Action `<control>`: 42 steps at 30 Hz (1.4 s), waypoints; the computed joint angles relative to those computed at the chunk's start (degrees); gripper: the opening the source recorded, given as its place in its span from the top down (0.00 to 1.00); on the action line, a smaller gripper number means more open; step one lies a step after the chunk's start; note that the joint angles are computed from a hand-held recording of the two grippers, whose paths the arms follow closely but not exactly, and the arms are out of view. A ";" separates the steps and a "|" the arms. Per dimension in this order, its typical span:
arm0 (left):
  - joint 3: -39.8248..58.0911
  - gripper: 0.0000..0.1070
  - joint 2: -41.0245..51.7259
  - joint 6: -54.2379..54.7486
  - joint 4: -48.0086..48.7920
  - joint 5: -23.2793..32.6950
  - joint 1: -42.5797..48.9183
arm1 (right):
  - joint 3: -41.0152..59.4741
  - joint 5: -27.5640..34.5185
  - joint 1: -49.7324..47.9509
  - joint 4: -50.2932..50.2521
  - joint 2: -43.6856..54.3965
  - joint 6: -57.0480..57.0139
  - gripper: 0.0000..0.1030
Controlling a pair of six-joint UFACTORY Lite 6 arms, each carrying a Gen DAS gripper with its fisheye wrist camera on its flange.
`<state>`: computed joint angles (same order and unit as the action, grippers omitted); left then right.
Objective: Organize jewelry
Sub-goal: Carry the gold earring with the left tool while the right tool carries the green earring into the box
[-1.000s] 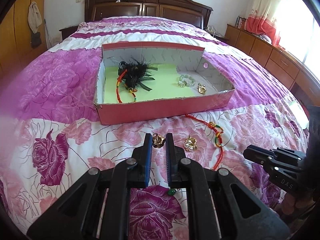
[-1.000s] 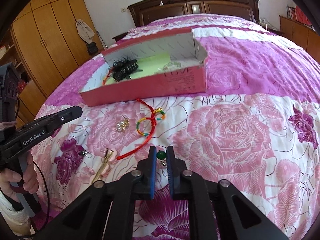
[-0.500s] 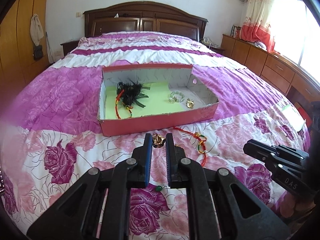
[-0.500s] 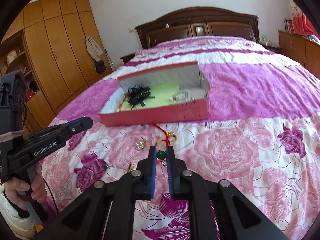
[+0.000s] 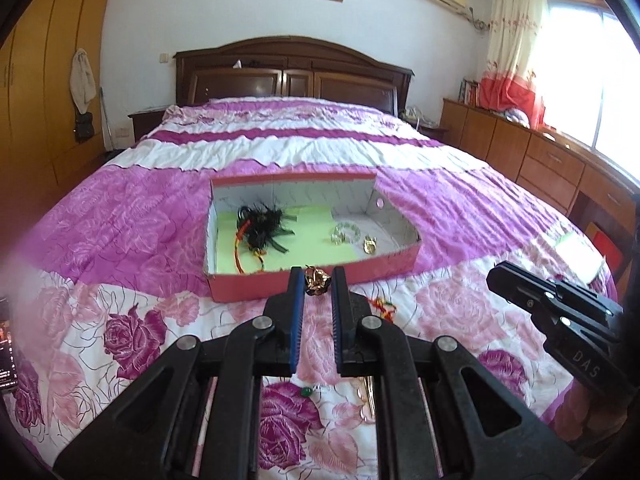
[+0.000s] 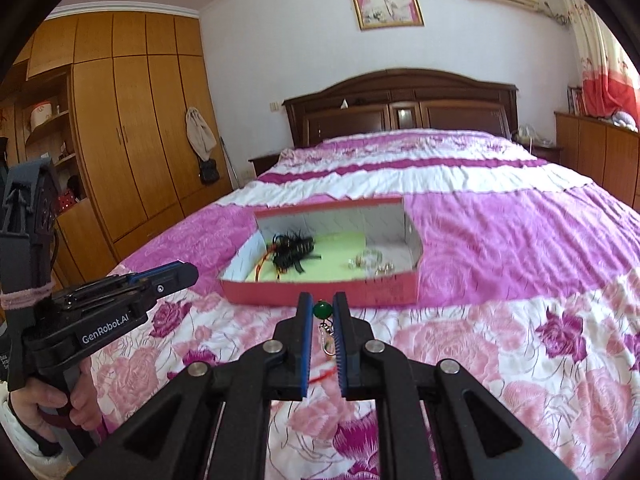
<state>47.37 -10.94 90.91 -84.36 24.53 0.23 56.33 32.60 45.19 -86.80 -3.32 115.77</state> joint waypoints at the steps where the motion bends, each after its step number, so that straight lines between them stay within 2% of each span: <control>1: 0.31 0.96 0.20 0.61 -1.22 -0.24 0.01 | 0.43 -0.22 -0.46 -0.78 0.34 0.26 0.89; 7: 2.48 0.96 2.46 7.14 -9.89 -1.85 -0.25 | 3.79 -4.16 -5.05 -5.73 3.27 2.16 0.89; 13: 7.31 0.96 9.39 16.33 -19.68 -3.46 -1.99 | 9.48 -8.82 -10.42 -9.49 9.02 3.91 0.89; 22: 18.42 0.96 22.75 14.62 -19.08 -2.85 -2.72 | 22.18 -12.30 -16.14 -6.86 20.04 -1.90 0.89; 29: 27.70 0.96 32.70 9.78 -14.80 -2.71 -3.45 | 33.50 -12.47 -18.70 4.43 30.19 -14.24 0.89; 36: 37.03 0.96 42.55 -3.56 -1.21 -2.26 -4.25 | 46.99 -11.76 -21.94 31.03 42.15 -40.55 0.89; 42: 42.90 0.96 48.99 -15.75 10.82 -0.22 -4.50 | 54.49 -8.92 -23.82 45.87 49.34 -54.74 0.89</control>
<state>90.27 38.06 75.16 -73.55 24.31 -4.27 110.82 23.68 21.37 -40.93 46.02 61.03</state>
